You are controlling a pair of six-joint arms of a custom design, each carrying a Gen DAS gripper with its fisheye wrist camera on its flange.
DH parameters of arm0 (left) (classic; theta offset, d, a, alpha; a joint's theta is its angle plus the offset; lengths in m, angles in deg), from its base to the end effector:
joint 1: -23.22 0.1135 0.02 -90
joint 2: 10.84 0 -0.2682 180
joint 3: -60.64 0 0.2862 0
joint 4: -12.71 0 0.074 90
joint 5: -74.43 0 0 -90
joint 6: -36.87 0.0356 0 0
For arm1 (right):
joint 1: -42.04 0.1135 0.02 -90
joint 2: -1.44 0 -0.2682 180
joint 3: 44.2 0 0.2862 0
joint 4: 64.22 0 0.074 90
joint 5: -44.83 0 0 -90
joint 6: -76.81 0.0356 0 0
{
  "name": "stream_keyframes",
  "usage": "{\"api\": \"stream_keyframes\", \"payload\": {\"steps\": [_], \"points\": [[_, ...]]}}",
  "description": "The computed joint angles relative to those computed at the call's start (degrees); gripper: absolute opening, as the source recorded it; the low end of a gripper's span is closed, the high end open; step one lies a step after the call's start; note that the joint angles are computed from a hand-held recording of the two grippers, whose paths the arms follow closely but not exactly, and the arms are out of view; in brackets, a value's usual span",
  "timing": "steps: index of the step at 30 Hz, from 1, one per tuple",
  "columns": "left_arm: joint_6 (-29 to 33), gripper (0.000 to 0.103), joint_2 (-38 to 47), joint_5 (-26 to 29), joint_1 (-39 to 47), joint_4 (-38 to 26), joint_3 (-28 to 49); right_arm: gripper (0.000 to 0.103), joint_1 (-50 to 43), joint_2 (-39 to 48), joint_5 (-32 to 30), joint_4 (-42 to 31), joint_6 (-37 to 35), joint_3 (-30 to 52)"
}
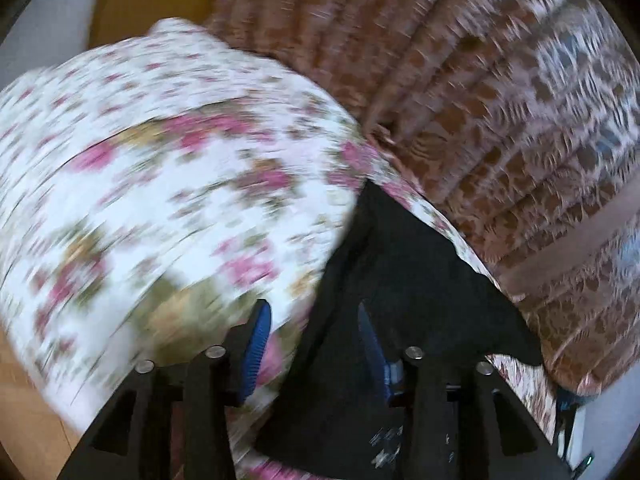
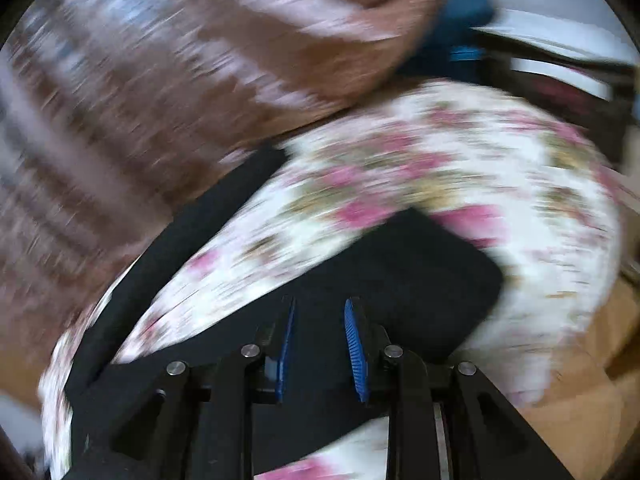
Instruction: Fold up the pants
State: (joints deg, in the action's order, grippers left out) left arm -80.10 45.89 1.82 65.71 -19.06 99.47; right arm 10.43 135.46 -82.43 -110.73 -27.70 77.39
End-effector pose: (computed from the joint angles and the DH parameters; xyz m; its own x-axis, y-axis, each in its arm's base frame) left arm 0.1658 0.1374 0.1675 -0.2734 -0.8373 -0.4735 -0.7023 0.5101 -0.4966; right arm 0.4700 -0.2640 0.1571 -0.7441 0.2238 -0.6294 -0.0365 0.9272 0.3728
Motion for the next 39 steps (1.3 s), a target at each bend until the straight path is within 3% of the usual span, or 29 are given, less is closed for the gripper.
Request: {"api": "stream_keyframes", "payload": {"steps": [3, 8, 12, 19, 21, 24, 25, 27, 33, 36, 39], "points": [[0.89, 0.057, 16.80, -3.33, -7.22, 3.16, 12.25, 0.026, 5.89, -1.88, -3.61, -4.30, -6.59, -3.38], [3.85, 0.058, 38.61, -4.30, -10.81, -0.93, 32.47, 0.027, 16.89, -4.35, -6.47, -7.00, -13.64, -10.18], [4.47, 0.073, 53.15, -3.36, -11.00, -4.98, 47.24, 0.027, 23.47, -3.98, -7.31, -6.50, -15.22, -12.77], [3.12, 0.073, 73.15, -3.33, -11.28, -14.31, 69.98, 0.027, 28.13, -0.38, -6.29, -8.12, -15.68, -10.46], [1.96, 0.068, 76.38, -4.71, -11.50, -16.06, 74.24, 0.027, 28.46, -0.14, -5.67, -7.95, -15.27, -10.30], [1.32, 0.046, 79.82, -6.19, -12.50, -18.92, 79.55, 0.027, 28.31, 1.74, -4.79, -8.99, -14.11, -7.49], [1.97, 0.028, 80.02, -6.53, -13.01, -19.00, 80.16, 0.027, 28.27, 2.34, -4.51, -9.14, -13.71, -6.73], [3.18, 0.013, 77.60, -7.96, -14.11, -16.45, 77.53, 0.027, 28.30, 3.16, -3.87, -9.13, -12.94, -5.68], [7.01, 0.011, 52.45, -4.94, -18.29, 4.52, 49.50, 0.027, 28.05, 6.33, -2.88, -11.68, -11.03, -0.64], [9.56, 0.010, 39.12, -2.30, -20.13, 10.86, 37.92, 0.027, 28.16, 6.98, -3.59, -13.11, -11.52, 1.88], [10.97, 0.010, 25.84, -0.20, -23.22, 13.29, 27.78, 0.028, 28.16, 10.10, -6.80, -18.55, -11.43, 9.33]]}}
